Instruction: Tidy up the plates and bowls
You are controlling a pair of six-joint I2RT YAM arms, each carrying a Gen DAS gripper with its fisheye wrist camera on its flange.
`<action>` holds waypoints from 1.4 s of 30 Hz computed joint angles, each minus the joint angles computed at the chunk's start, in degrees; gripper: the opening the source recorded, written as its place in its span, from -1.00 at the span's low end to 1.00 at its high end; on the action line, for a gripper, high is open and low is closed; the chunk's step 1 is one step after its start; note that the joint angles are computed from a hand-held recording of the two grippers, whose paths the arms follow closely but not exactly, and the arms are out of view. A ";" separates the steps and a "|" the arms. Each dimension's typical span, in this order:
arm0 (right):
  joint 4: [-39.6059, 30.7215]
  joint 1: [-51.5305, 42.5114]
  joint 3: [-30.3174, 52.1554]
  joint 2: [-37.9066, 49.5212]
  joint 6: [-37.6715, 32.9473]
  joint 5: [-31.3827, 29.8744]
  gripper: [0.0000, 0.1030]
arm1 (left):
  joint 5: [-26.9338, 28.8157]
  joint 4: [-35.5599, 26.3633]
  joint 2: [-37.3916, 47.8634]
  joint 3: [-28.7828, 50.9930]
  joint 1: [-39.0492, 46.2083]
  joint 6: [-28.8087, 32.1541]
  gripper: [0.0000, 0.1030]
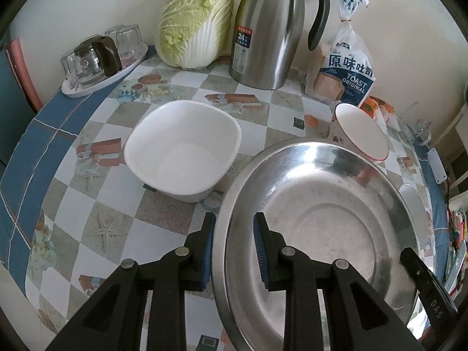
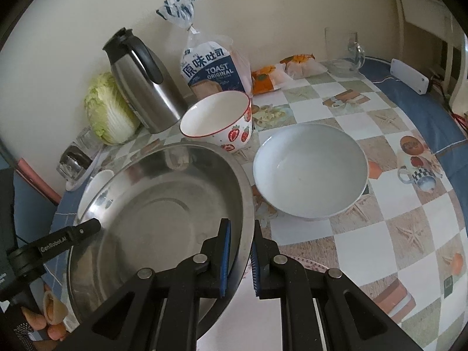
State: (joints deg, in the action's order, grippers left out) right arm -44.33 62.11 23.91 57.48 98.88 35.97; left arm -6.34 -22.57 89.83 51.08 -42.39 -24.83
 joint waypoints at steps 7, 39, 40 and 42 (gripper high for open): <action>4.62 -4.48 -0.89 2.37 -5.28 -2.04 -0.74 | 0.88 1.96 3.47 0.91 0.70 0.85 -0.49; 12.74 -11.40 -2.89 6.24 -13.01 -5.71 -0.69 | 3.81 3.06 7.99 3.03 2.41 1.71 -0.47; 12.61 -11.45 -3.01 5.85 -12.96 -5.81 -0.69 | 3.93 2.79 7.90 3.11 2.42 1.63 -0.47; 12.24 -11.42 -3.28 4.96 -12.54 -5.93 -0.70 | 3.97 1.96 7.59 3.39 2.43 1.49 -0.47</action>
